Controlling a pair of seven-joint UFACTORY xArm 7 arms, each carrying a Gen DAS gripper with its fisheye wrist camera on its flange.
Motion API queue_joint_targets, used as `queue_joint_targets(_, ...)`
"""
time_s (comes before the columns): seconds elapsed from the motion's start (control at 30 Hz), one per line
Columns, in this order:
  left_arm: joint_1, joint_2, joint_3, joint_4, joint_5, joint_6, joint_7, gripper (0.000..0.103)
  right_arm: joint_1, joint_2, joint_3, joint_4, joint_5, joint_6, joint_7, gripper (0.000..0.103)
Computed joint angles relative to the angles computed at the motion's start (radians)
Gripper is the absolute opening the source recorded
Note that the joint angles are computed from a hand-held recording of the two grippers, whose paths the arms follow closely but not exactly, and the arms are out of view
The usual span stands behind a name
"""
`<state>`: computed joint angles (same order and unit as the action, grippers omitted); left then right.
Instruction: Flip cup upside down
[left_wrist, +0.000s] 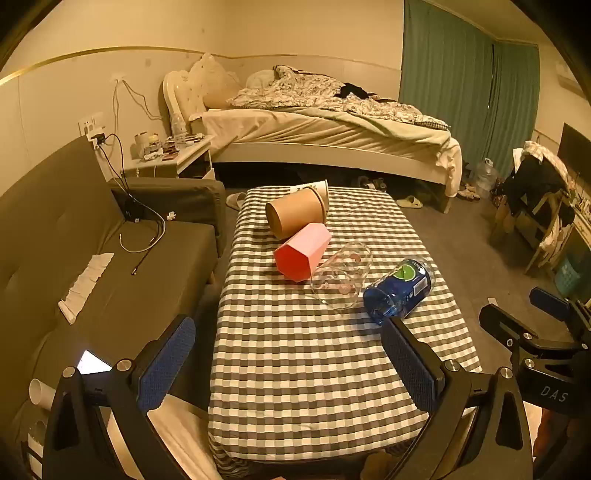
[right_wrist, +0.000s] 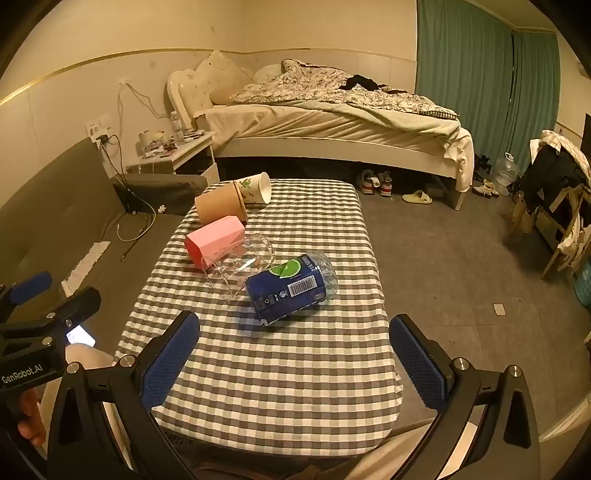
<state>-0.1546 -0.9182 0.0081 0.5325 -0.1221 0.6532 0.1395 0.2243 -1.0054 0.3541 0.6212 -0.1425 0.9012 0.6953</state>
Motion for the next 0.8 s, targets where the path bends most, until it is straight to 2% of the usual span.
queue_joint_targets(0.33,0.0,-0.001,-0.014,0.0,0.003,-0.011,-0.017,0.103,0.002,-0.004,0.001,0.002,-0.006,0.009,-0.001,0.103)
queue_joint_targets(0.53,-0.007,-0.004,-0.002,-0.003,0.002,-0.014,-0.011,0.103,0.017,-0.029,0.008,-0.045,0.002,-0.001,0.016,0.103)
queue_joint_targets(0.8,-0.007,-0.005,-0.003,-0.005,0.003,-0.016,-0.013,0.103,0.01,0.003,-0.005,-0.012,0.0,0.019,0.004,0.103)
